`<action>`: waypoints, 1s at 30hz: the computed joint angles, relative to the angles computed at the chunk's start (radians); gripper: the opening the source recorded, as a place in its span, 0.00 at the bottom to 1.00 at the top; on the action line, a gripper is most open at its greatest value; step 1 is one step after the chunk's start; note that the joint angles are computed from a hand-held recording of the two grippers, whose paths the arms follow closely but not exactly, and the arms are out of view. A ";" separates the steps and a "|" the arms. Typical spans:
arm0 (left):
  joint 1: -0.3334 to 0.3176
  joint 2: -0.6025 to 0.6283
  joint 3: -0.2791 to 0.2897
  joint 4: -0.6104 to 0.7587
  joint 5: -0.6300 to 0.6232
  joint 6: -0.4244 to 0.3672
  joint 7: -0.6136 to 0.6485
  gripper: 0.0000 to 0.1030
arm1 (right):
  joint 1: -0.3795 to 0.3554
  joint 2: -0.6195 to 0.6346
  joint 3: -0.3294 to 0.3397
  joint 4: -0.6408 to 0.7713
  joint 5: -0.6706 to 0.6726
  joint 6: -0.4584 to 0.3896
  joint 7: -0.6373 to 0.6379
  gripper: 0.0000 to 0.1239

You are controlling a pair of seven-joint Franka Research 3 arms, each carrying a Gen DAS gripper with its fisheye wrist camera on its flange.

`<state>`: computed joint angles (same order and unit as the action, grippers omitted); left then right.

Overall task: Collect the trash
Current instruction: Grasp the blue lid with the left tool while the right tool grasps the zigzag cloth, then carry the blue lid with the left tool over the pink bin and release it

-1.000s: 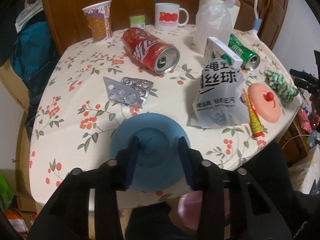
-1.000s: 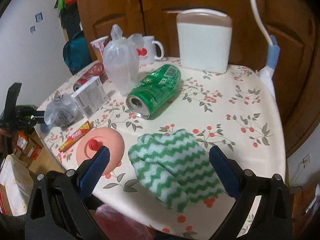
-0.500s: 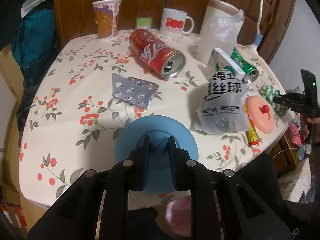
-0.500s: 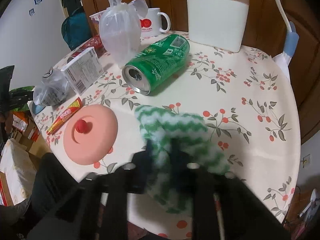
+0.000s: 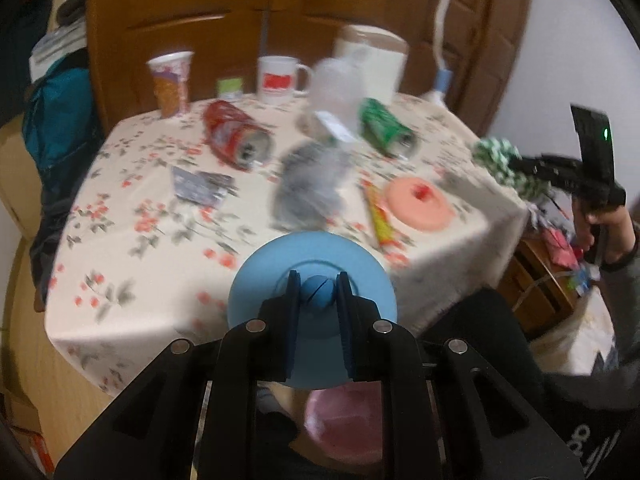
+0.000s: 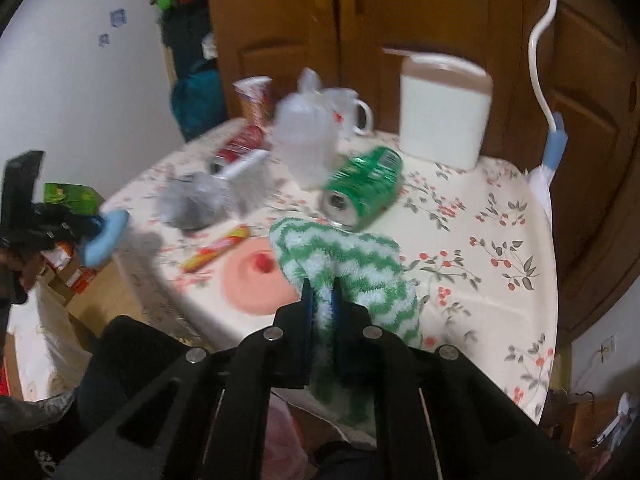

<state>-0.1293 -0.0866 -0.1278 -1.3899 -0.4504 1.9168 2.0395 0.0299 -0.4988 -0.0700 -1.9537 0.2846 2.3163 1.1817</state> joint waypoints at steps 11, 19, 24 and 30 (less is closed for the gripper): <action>-0.073 -0.188 0.022 -0.379 -0.039 -0.082 0.027 0.17 | 0.107 -0.260 0.050 -0.293 0.104 -0.024 0.012 0.06; -0.097 -0.174 0.009 -0.560 0.000 -0.092 0.006 0.17 | 0.117 -0.277 0.081 -0.436 0.088 -0.048 0.067 0.06; -0.106 -0.167 -0.004 -0.632 0.023 -0.082 -0.006 0.17 | 0.121 -0.245 0.081 -0.489 0.080 -0.065 0.085 0.06; -0.116 -0.137 -0.023 -0.679 0.060 -0.062 -0.026 0.17 | 0.119 -0.195 0.075 -0.535 0.071 -0.080 0.091 0.06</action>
